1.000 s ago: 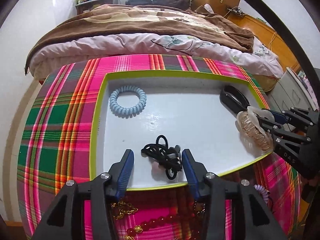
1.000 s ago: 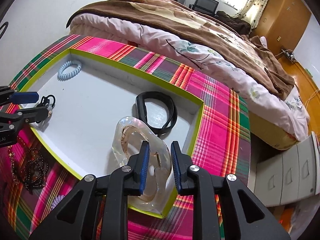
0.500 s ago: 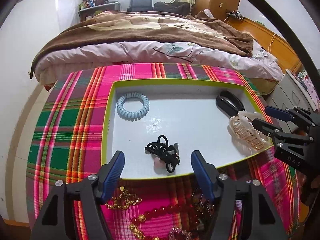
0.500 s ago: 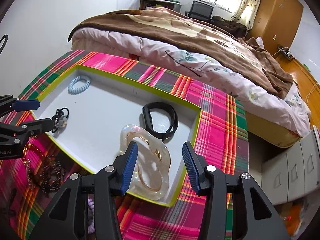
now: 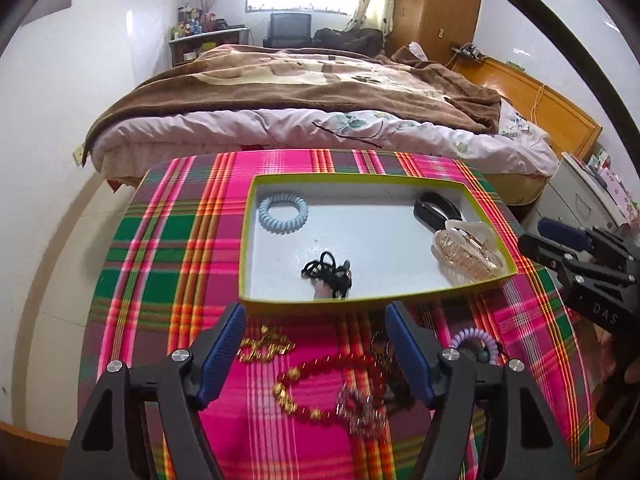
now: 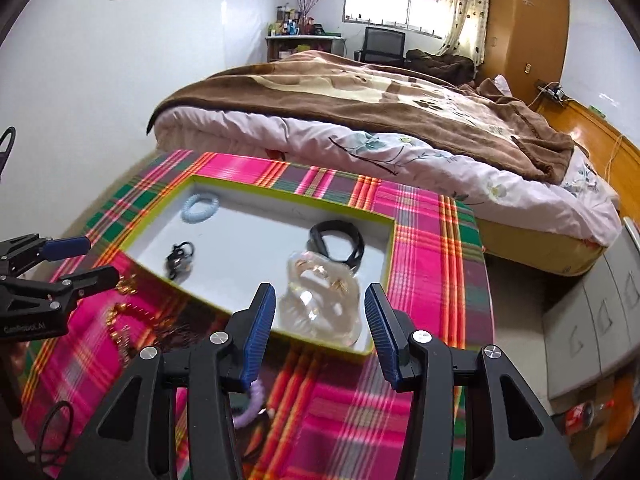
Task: Organize jewelry
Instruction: 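Lift both open tools away from the tray, then grasp the lavender coil hair tie with the right tool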
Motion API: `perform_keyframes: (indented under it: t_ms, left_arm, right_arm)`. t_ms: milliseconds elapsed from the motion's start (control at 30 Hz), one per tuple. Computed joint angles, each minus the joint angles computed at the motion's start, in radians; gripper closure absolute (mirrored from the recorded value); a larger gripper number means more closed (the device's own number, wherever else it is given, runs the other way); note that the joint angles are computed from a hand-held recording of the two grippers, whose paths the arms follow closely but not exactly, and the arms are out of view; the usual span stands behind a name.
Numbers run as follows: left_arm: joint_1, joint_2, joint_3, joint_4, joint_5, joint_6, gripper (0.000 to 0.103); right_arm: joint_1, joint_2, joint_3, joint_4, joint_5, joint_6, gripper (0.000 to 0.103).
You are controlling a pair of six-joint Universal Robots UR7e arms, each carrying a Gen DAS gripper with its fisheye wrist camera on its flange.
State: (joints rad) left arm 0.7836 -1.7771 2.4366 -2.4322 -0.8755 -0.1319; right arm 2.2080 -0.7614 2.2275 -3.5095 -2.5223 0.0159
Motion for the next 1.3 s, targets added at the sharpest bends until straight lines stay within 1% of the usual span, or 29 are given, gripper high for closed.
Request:
perform_keyframes:
  t_ms: [133,267,333,467,600,700,767,833,933,1067,1100,1167,1233,1300]
  left_arm:
    - [-0.025,-0.080,0.026,0.069,0.008,-0.038,0.031]
    - [-0.045,-0.160,0.050,0.127,0.017,-0.066,0.031]
    - [-0.057,-0.206,0.066,0.145,0.024,-0.080,0.031]
    - [-0.075,-0.295,0.099,0.187,0.035,-0.103,0.031]
    - [-0.075,-0.363,0.120,0.211,0.038,-0.105,0.031]
    - [-0.062,-0.408,0.129,0.218,0.022,-0.088,0.031]
    - [-0.045,-0.426,0.131,0.226,0.019,-0.088,0.031]
    - [-0.026,-0.428,0.130,0.224,0.005,-0.082,0.031]
    - [0.006,-0.411,0.133,0.201,-0.004,-0.067,0.030]
    - [0.037,-0.402,0.136,0.186,-0.021,-0.059,0.030]
    - [0.042,-0.399,0.136,0.185,-0.024,-0.056,0.030]
    - [0.050,-0.395,0.135,0.183,-0.027,-0.050,0.030]
    - [0.062,-0.390,0.131,0.183,-0.033,-0.045,0.030]
    - [0.073,-0.380,0.127,0.179,-0.035,-0.039,0.030]
  right_arm:
    - [0.025,0.011,0.021,-0.015,-0.002,0.050,0.055]
    - [0.040,0.023,0.055,-0.061,0.010,0.103,0.055]
    - [0.042,0.029,0.074,-0.071,0.012,0.152,0.055]
    - [0.048,0.047,0.117,-0.119,0.015,0.218,0.055]
    - [0.036,0.057,0.153,-0.157,0.018,0.262,0.055]
    - [0.028,0.061,0.183,-0.183,0.024,0.292,0.055]
    - [0.020,0.067,0.216,-0.238,0.057,0.314,0.055]
    - [0.008,0.078,0.231,-0.263,0.090,0.313,0.055]
    - [0.001,0.080,0.222,-0.242,0.096,0.309,0.055]
    - [-0.013,0.083,0.180,-0.226,0.110,0.250,0.055]
    - [-0.022,0.079,0.166,-0.205,0.123,0.224,0.055]
    - [-0.028,0.079,0.137,-0.160,0.121,0.201,0.055]
    - [-0.043,0.072,0.115,-0.113,0.147,0.161,0.055]
    - [-0.051,0.073,0.096,-0.079,0.151,0.141,0.055]
